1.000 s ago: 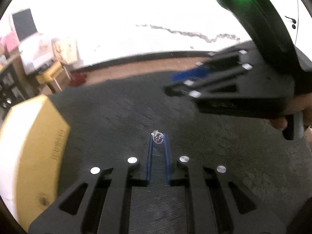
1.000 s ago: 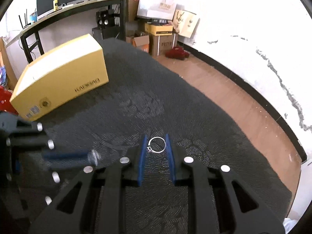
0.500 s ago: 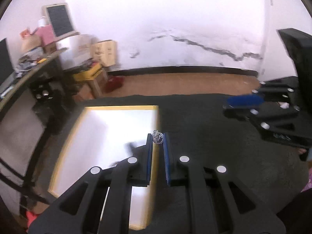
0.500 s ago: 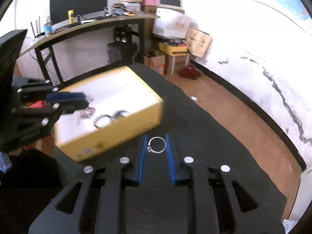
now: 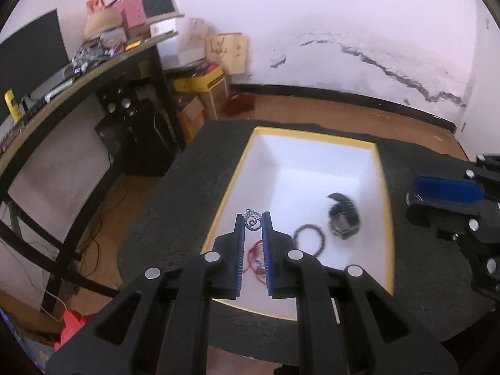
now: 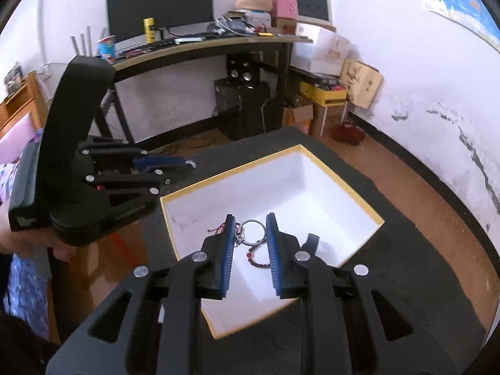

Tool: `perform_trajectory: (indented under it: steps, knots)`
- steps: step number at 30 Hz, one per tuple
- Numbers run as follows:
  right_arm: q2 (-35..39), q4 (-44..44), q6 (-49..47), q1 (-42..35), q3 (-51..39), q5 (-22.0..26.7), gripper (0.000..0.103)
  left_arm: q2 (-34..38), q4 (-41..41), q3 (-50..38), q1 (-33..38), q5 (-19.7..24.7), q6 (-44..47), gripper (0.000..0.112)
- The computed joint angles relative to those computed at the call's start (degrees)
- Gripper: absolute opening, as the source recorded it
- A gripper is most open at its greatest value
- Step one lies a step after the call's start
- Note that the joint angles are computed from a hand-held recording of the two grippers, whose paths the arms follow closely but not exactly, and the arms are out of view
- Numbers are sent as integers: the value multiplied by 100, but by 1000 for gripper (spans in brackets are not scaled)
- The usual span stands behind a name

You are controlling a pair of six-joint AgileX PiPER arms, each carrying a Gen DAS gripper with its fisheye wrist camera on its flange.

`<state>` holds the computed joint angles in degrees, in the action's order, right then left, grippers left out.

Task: Organize jewelry
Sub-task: 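Open both tools to drop the rings into the box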

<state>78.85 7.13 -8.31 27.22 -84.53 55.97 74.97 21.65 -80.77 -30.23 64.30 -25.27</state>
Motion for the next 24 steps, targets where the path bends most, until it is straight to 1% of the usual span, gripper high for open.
perform_trajectory:
  steps: [2, 5, 8, 11, 15, 17, 24]
  knots:
    - [312, -328, 602, 127, -198, 56, 20, 164, -444, 18, 459, -154, 334, 11]
    - [687, -759, 1315, 219, -354, 118, 20, 555, -759, -24, 903, -255, 581, 11]
    - [990, -1070, 1990, 270, -359, 51, 20, 959, -999, -65, 1206, -325, 783, 11]
    - [1225, -1275, 2461, 284, -232, -92, 20, 1303, -1020, -36, 1238, -420, 813, 11]
    - [1416, -1256, 2708, 187, -22, -322, 20, 1486, -988, 137, 1224, -636, 758, 11]
    - [1547, -1321, 2732, 183, -17, -352, 20, 1526, -1067, 196, 1242, -733, 825, 11]
    - [2023, -1509, 2846, 96, -67, -339, 21, 1746, -962, 207, 1143, -752, 750, 11]
